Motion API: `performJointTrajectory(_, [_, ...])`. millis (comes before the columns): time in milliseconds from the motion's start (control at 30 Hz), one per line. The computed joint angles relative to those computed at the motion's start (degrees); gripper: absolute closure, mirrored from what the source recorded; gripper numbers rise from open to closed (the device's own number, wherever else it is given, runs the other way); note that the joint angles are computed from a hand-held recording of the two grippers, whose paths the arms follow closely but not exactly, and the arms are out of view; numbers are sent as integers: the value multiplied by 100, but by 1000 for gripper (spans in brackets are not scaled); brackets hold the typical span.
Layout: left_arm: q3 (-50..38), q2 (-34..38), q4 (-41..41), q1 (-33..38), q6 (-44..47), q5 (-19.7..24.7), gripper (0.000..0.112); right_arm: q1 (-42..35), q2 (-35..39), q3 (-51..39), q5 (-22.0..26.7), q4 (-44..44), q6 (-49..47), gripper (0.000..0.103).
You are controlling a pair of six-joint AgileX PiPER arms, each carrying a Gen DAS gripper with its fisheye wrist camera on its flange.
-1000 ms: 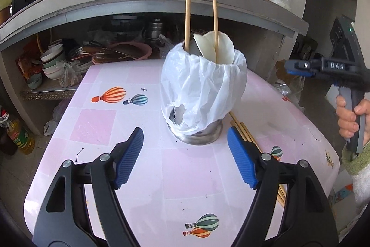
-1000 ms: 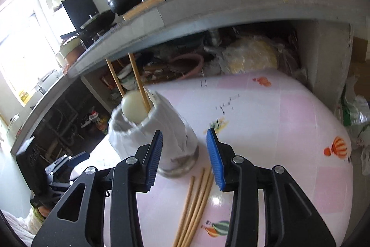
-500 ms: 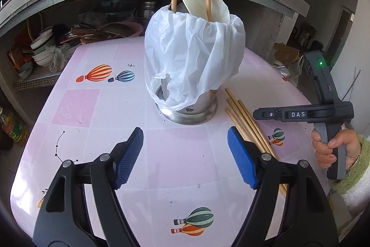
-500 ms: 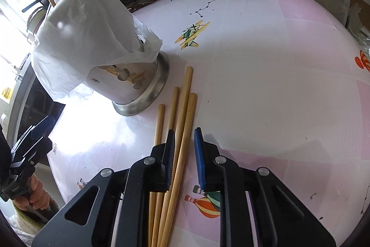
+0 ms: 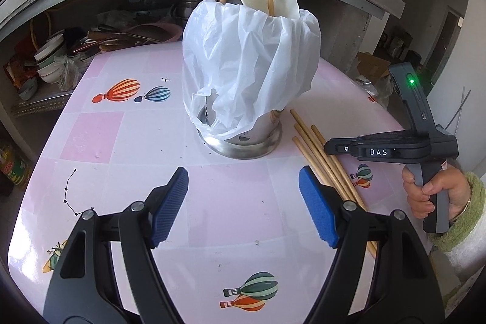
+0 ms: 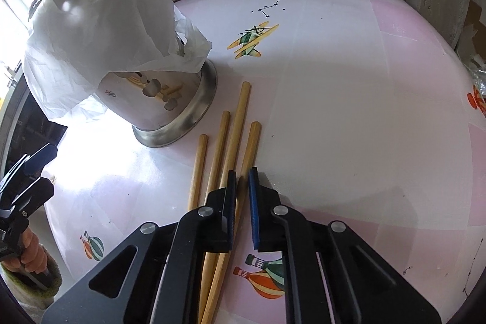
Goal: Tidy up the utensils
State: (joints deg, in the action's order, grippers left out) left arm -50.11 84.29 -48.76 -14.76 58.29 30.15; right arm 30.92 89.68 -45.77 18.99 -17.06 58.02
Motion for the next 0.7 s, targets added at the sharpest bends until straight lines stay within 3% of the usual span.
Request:
performJointTrajectory(200, [18, 95, -121, -220, 62, -22, 41, 293, -141, 64, 487, -812, 816, 95])
performJointTrajectory(367, [-109, 369, -419, -556, 256, 83, 43, 486, -704, 703, 609, -1369, 1823, 96])
performJointTrajectory(533, [-511, 947, -194, -1126, -159, 80, 63, 699, -1280, 1402, 478, -2023, 3142, 96])
performJointTrajectory(700, [-928, 1459, 852, -1728, -1303, -283, 83, 869, -1535, 1735, 394, -2602, 4053, 96])
